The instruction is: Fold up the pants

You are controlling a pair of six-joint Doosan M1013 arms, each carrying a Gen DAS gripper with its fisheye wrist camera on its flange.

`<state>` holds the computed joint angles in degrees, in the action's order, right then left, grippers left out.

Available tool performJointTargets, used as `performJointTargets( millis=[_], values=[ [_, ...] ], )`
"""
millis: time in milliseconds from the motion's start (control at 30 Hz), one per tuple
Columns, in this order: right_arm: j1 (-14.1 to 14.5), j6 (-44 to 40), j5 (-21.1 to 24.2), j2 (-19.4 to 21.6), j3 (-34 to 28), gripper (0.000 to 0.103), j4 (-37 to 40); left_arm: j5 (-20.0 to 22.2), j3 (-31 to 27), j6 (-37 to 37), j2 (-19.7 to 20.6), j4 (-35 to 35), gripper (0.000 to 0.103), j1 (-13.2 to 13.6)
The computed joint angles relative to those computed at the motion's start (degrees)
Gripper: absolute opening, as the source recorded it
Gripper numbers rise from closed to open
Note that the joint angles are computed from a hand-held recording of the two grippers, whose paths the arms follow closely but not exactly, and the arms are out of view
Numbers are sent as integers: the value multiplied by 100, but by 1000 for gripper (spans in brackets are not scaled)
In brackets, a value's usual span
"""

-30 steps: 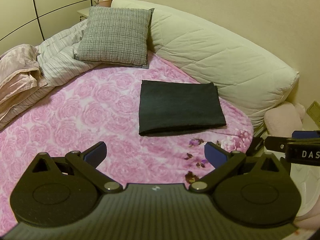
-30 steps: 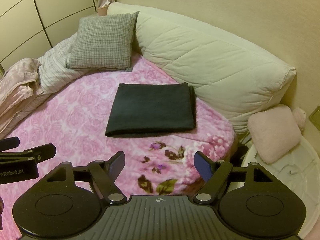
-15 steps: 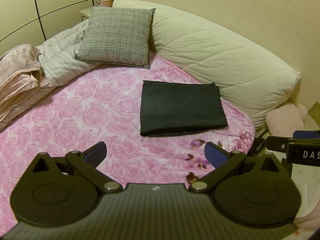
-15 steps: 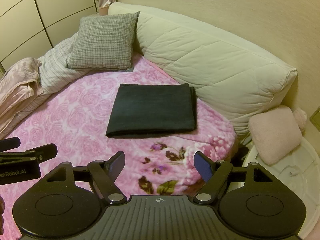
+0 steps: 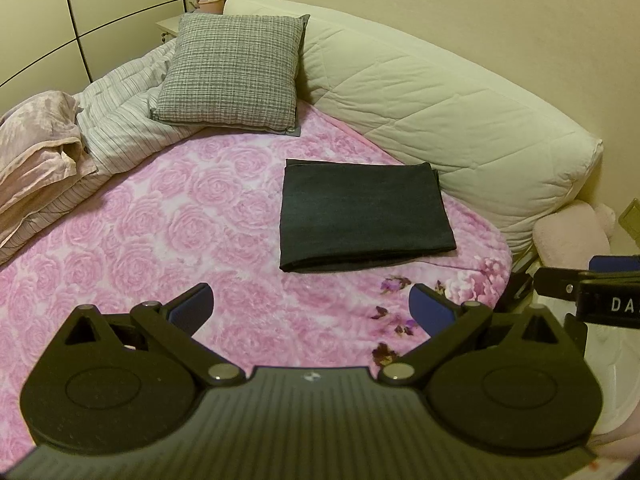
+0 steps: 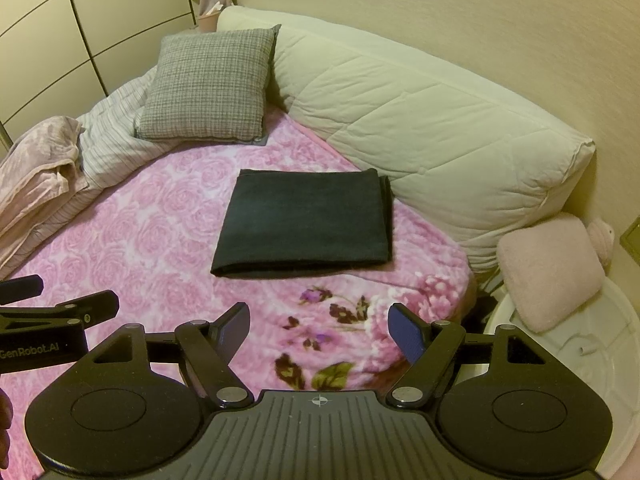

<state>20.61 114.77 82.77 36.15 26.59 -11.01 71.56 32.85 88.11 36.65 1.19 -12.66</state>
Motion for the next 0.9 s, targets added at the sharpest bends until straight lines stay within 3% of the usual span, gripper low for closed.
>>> performJointTargets(
  millis=[733,900],
  values=[
    [-20,-16,-12,-26,39,73,24,98,-28,38,26,47,102,-38],
    [-38,-43,0,-25,25,73,51,-38,99,36,-33,31,102,-46]
  ],
)
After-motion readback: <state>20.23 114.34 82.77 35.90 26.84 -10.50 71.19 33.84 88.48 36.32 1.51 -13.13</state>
